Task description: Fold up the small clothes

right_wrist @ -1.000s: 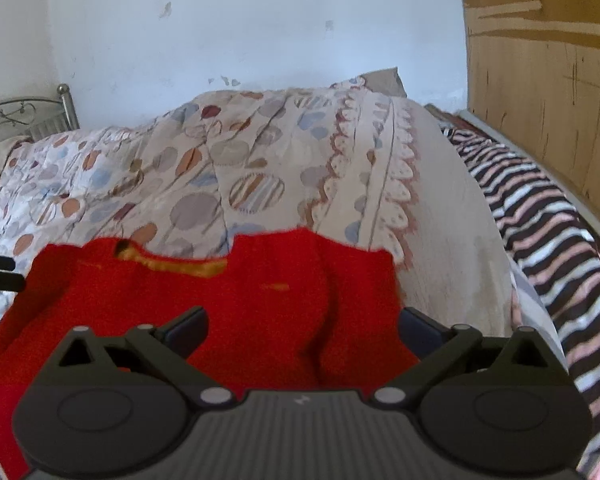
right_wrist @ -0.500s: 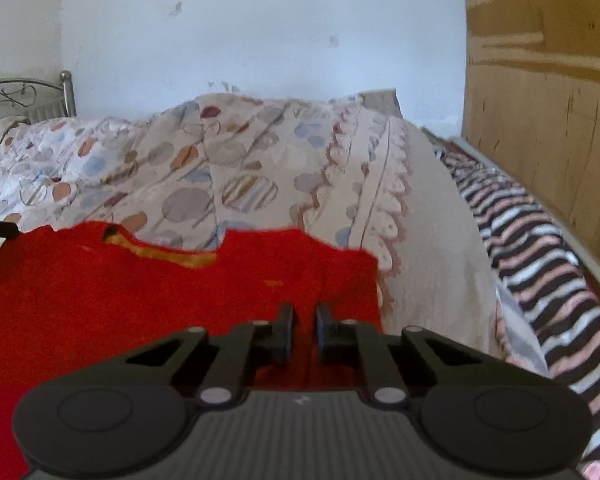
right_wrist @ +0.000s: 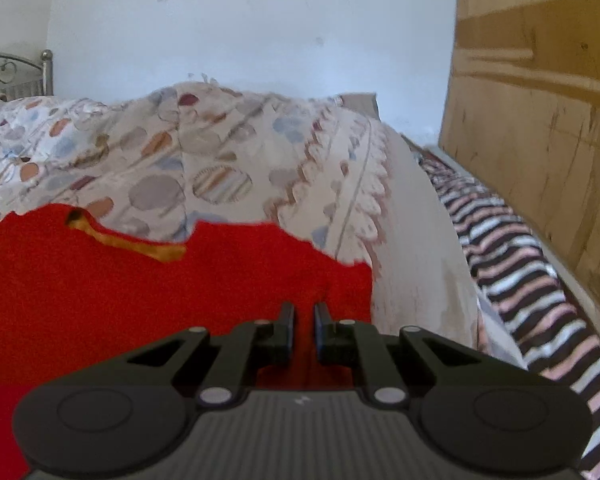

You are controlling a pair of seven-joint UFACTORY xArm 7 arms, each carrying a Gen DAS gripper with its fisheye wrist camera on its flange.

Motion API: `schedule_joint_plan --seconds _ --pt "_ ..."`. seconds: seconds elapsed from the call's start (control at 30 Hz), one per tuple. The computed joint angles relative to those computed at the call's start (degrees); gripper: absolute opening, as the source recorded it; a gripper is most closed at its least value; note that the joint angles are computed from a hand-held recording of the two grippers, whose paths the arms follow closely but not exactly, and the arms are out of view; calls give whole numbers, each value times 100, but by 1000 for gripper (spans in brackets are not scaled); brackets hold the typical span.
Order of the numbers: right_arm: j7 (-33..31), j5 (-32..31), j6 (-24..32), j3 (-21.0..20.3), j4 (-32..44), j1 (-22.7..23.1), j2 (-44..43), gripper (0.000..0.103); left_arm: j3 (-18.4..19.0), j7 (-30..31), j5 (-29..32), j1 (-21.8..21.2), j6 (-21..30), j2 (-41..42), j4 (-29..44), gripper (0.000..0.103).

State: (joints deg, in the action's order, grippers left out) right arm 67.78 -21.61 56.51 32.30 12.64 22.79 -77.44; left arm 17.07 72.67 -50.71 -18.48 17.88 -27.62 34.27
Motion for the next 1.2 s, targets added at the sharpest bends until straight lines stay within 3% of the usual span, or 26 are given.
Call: schedule_joint_plan --seconds 0.1,0.13,0.17,0.2,0.23,0.27,0.3,0.37,0.43,0.53,0.67,0.77,0.93,1.1,1.2 --pt "14 25 51 -21 -35 100 -166 20 -88 -185 153 144 120 -46 -8 3" --pt "-1 19 94 -15 -25 113 -222 34 -169 -254 265 213 92 -76 -35 14" --pt "-12 24 148 -8 -2 109 -255 56 -277 -371 419 300 32 -107 -62 20" --pt "-16 35 206 -15 25 95 -294 69 -368 -512 561 364 -23 -150 -96 21" --pt "33 42 258 31 37 80 -376 90 -434 -682 730 436 -14 -194 -108 30" --pt "122 33 310 137 31 82 -509 100 -489 -880 920 516 65 -237 -100 41" --pt "174 26 373 212 53 78 -586 102 -530 -1075 1097 592 147 -282 -89 47" --pt "191 48 560 289 159 83 -642 103 -607 -1442 1398 722 215 -412 -103 79" --pt "162 87 742 357 272 119 -656 103 -633 -1721 1609 765 144 -607 -186 92" --pt "92 119 962 556 491 187 -613 103 -637 -2063 1941 843 208 -953 -297 102" --pt "43 155 1246 957 1013 96 -307 103 -931 -2824 2638 1361 578 -1353 -412 102" --pt "158 181 1333 1333 1393 7 -122 103 -868 -3246 2986 1591 929 -1660 -516 102" --pt "419 305 1177 1777 1827 -98 214 103 -497 -3449 3403 1866 1317 -2177 -853 102" --pt "481 275 926 2172 2211 -391 819 103 -368 -3329 3925 2390 1282 -2893 -1516 102" --pt "532 245 799 2302 2359 -569 1182 103 -291 -3261 4165 2648 1535 -3153 -1660 102"
